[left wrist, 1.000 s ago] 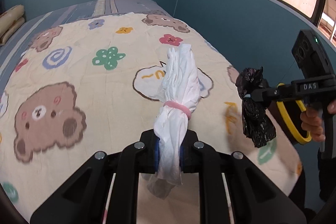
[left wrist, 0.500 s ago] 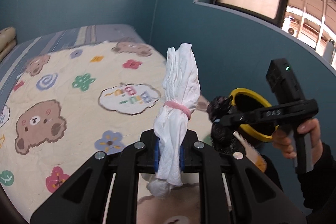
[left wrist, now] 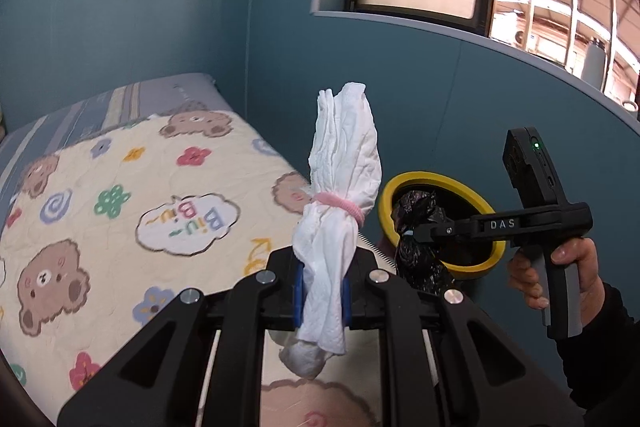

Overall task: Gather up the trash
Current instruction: 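Carry the tissue bundle in left tool while right tool carries the black bag to the bin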

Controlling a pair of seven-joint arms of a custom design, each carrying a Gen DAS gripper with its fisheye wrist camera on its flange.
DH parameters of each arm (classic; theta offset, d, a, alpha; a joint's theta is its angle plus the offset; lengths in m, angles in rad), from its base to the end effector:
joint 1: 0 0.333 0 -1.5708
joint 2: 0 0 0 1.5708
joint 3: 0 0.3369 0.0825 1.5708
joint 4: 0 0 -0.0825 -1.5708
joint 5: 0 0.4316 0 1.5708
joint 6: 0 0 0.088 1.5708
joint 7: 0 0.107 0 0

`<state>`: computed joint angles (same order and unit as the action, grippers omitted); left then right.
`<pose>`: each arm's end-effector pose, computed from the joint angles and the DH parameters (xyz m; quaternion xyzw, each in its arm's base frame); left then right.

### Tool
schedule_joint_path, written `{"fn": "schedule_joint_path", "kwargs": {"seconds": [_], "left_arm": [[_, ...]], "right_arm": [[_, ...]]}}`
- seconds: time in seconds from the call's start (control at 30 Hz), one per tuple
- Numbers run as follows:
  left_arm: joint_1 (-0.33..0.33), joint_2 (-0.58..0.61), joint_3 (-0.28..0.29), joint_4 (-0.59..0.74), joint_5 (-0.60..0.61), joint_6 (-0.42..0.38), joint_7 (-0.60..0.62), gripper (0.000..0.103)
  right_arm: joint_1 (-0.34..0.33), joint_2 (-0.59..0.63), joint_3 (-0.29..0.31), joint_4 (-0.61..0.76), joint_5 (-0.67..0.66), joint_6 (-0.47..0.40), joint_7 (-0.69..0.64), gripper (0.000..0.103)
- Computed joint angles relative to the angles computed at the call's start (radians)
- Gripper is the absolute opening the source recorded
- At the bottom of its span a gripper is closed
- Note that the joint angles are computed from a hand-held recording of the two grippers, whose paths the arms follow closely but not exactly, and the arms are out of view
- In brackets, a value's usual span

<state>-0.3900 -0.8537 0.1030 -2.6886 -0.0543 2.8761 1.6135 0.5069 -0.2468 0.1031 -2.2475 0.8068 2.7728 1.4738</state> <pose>0.3642 -0.0962 0.6033 -0.5230 0.6919 -0.4271 0.2556 0.4722 0.2962 0.5475 -0.6581 0.6150 0.0459 0.4319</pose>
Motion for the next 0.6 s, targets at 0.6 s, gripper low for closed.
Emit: {"fn": "schedule_joint_path", "kwargs": {"seconds": [0.6], "left_arm": [[-0.099, 0.246, -0.051, 0.159, -0.001, 0.060, 0.020, 0.014]], "right_arm": [[-0.233, -0.160, 0.074, -0.173, -0.463, 0.220, 0.399, 0.025]]}}
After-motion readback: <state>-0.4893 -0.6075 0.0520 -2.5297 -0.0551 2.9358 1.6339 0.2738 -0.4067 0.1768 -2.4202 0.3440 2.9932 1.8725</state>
